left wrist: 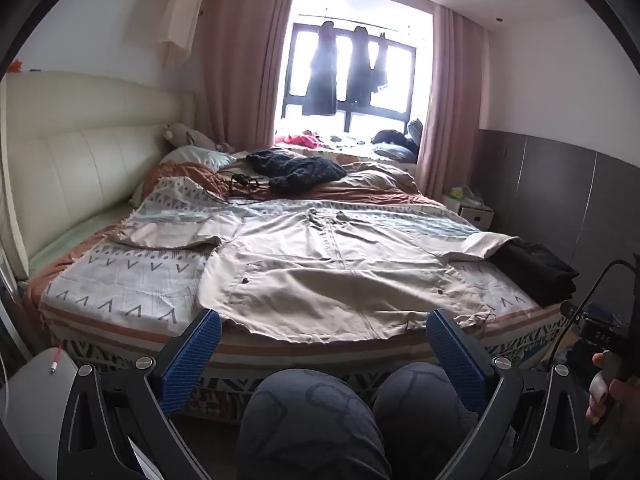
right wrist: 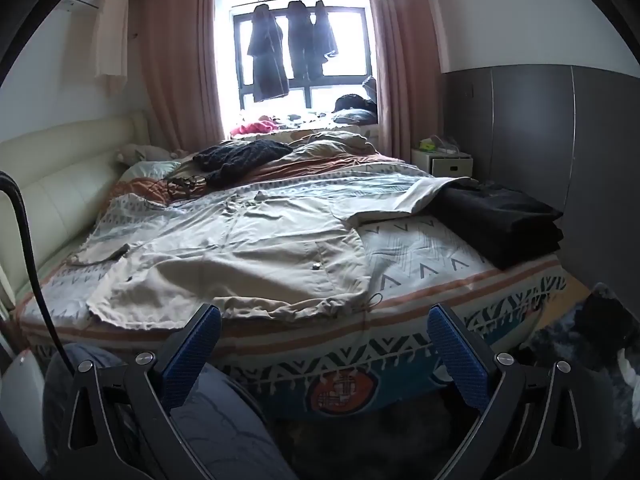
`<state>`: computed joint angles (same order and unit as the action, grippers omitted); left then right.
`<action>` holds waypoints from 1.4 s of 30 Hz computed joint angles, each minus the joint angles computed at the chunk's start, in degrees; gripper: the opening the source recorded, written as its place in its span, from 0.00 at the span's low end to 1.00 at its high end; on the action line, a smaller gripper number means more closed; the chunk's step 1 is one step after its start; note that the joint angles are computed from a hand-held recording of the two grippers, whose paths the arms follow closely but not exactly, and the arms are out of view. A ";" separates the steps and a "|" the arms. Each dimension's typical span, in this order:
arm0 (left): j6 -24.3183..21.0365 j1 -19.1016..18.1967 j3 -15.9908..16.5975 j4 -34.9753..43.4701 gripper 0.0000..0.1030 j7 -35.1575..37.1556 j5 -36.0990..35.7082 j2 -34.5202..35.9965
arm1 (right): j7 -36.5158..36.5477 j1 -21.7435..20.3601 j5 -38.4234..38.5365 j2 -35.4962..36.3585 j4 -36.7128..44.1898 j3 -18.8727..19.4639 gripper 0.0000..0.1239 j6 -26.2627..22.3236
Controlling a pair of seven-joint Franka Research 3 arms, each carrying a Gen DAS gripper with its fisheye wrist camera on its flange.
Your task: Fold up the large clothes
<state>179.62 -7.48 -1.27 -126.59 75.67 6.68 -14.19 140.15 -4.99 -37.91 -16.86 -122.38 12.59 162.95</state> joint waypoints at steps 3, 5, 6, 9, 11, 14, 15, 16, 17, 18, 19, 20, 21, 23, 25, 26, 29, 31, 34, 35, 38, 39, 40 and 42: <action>0.15 -0.63 0.64 -0.07 1.00 0.66 -0.46 -0.04 | -0.02 0.04 -0.05 0.03 0.01 -0.05 0.83 0.00; 0.39 -0.65 0.60 -0.56 1.00 0.72 -0.47 -0.43 | 0.04 0.05 -0.11 0.03 0.06 0.00 0.83 -0.13; 0.32 -0.49 0.46 -0.53 1.00 0.64 -0.35 -0.44 | 0.16 0.14 -0.07 -0.36 -0.27 0.02 0.83 -0.25; 0.35 -0.54 0.48 -0.51 1.00 0.63 -0.45 -0.43 | 0.04 0.03 -0.01 -0.36 -0.39 0.05 0.83 0.03; 0.54 -0.21 0.19 -0.61 1.00 0.26 -0.22 -0.45 | -0.05 0.04 0.10 -0.33 -0.33 0.07 0.83 -0.07; 0.64 0.24 -0.26 -0.68 1.00 -0.31 0.34 -0.44 | 0.02 0.03 0.17 -0.89 -0.99 0.17 0.83 0.06; 0.54 0.27 -0.29 -0.64 1.00 -0.41 0.43 -0.45 | -0.06 -0.04 0.25 -0.83 -0.93 0.22 0.83 0.08; 0.43 0.28 -0.29 -0.65 1.00 -0.49 0.50 -0.48 | -0.09 -0.10 0.30 -0.84 -0.94 0.28 0.83 0.09; 0.31 0.15 -0.19 -0.68 1.00 -0.47 0.47 -0.54 | -0.19 -0.11 0.43 -0.77 -0.88 0.30 0.83 0.03; 0.23 0.04 -0.16 -0.73 1.00 -0.42 0.48 -0.63 | -0.41 0.05 0.73 -0.94 -0.97 0.27 0.83 -0.15; 0.23 0.00 -0.12 -0.74 1.00 -0.39 0.50 -0.66 | -0.68 0.25 1.10 -1.02 -0.74 0.34 0.83 -0.62; 0.23 0.20 -0.29 -0.75 1.00 -0.53 0.65 -0.69 | -0.46 0.05 0.88 -0.87 -0.56 0.55 0.83 -0.65; 0.19 0.13 -0.21 -0.70 1.00 -0.55 0.60 -0.64 | -0.36 0.07 0.86 -1.03 -0.69 0.58 0.83 -0.69; 0.13 -0.19 0.04 -0.77 1.00 -0.48 0.35 -0.71 | -0.60 0.19 1.09 -0.92 -0.62 0.48 0.83 -0.63; 0.02 -0.40 0.20 -0.66 1.00 -0.27 0.21 -0.65 | -0.67 0.17 0.99 -0.81 -0.46 0.53 0.83 -0.80; -0.01 -0.40 0.22 -0.66 1.00 -0.20 0.18 -0.65 | -0.59 0.12 0.89 -0.79 -0.45 0.54 0.83 -0.81; 0.07 -0.87 0.69 -0.72 1.00 0.36 -0.25 -0.68 | -0.61 0.20 1.02 -0.75 -0.51 0.41 0.83 -0.62; -0.01 -0.99 0.82 -0.70 1.00 0.60 -0.47 -0.70 | -0.45 0.22 0.97 -0.97 -0.67 0.46 0.83 -0.69; 0.02 -1.06 0.86 -0.94 1.00 0.94 -0.63 -0.98 | -0.43 0.19 0.87 -0.80 -0.51 0.46 0.83 -0.73; 0.04 -1.05 0.89 -1.04 1.00 1.04 -0.64 -1.10 | -0.44 0.18 0.85 -0.76 -0.49 0.45 0.83 -0.76; -0.04 -1.20 1.01 -1.04 1.00 1.25 -0.86 -1.16 | -0.49 0.24 0.93 -0.79 -0.41 0.42 0.83 -0.86; -0.10 -0.89 0.67 -0.94 1.00 1.00 -0.73 -1.07 | -0.55 0.27 0.97 -0.79 -0.42 0.36 0.83 -0.84; -0.10 -0.79 0.56 -0.94 1.00 0.92 -0.68 -1.06 | -0.58 0.31 1.05 -0.79 -0.37 0.35 0.83 -0.89; -0.04 -0.65 0.41 -0.95 1.00 0.80 -0.59 -1.04 | -0.73 0.41 1.21 -0.84 -0.41 0.27 0.83 -0.91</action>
<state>179.58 -8.13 -0.86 -127.54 76.47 6.09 -15.23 139.42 -4.58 -36.69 -17.70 -122.80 12.86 162.04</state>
